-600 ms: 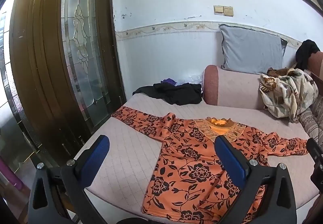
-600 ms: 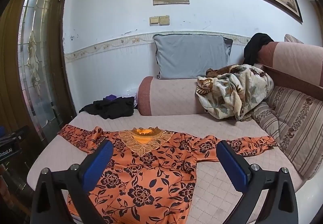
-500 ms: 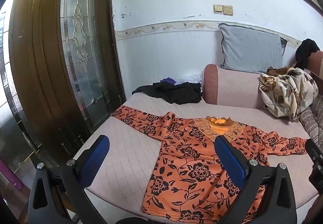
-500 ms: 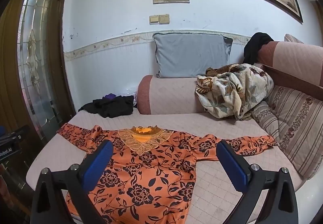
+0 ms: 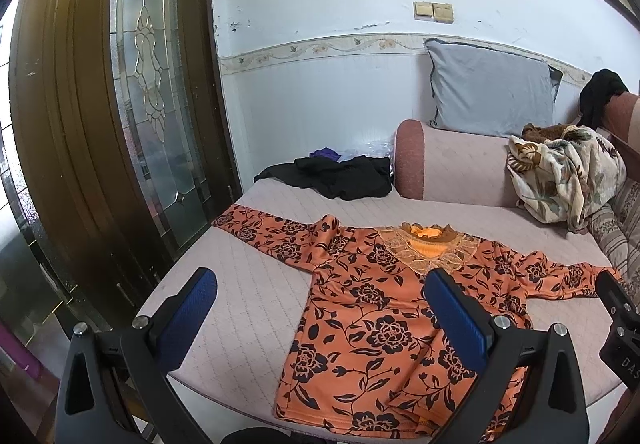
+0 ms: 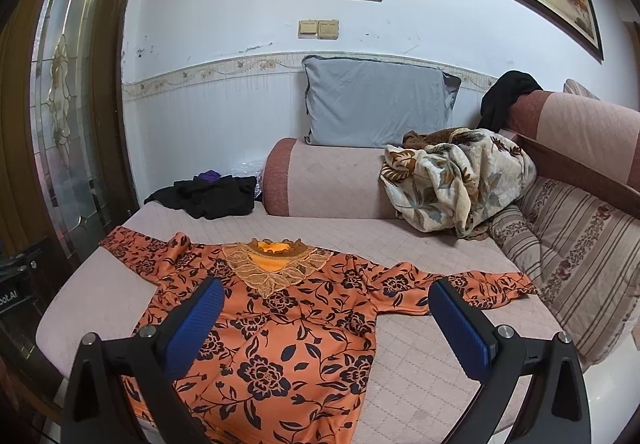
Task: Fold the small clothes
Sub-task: 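Move both tools toward the orange blouse on the bed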
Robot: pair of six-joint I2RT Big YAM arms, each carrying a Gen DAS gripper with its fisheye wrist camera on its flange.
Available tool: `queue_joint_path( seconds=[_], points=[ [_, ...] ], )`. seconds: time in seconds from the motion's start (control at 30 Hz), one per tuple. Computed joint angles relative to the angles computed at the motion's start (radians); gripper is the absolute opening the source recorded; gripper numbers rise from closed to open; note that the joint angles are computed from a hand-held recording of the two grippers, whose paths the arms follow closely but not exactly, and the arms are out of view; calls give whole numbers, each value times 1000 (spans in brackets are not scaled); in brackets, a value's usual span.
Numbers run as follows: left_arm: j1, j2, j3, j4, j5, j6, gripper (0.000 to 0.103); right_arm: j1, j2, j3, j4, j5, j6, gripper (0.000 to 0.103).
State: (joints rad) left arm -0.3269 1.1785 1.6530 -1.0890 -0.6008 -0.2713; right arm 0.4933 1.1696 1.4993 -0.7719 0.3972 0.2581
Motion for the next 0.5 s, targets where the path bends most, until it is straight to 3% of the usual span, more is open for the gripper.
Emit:
queue_joint_path(
  seconds=[0.5],
  points=[
    [-11,22,4,-2,2,-1,103,-28,0,-11,20,-32,18,103]
  ],
)
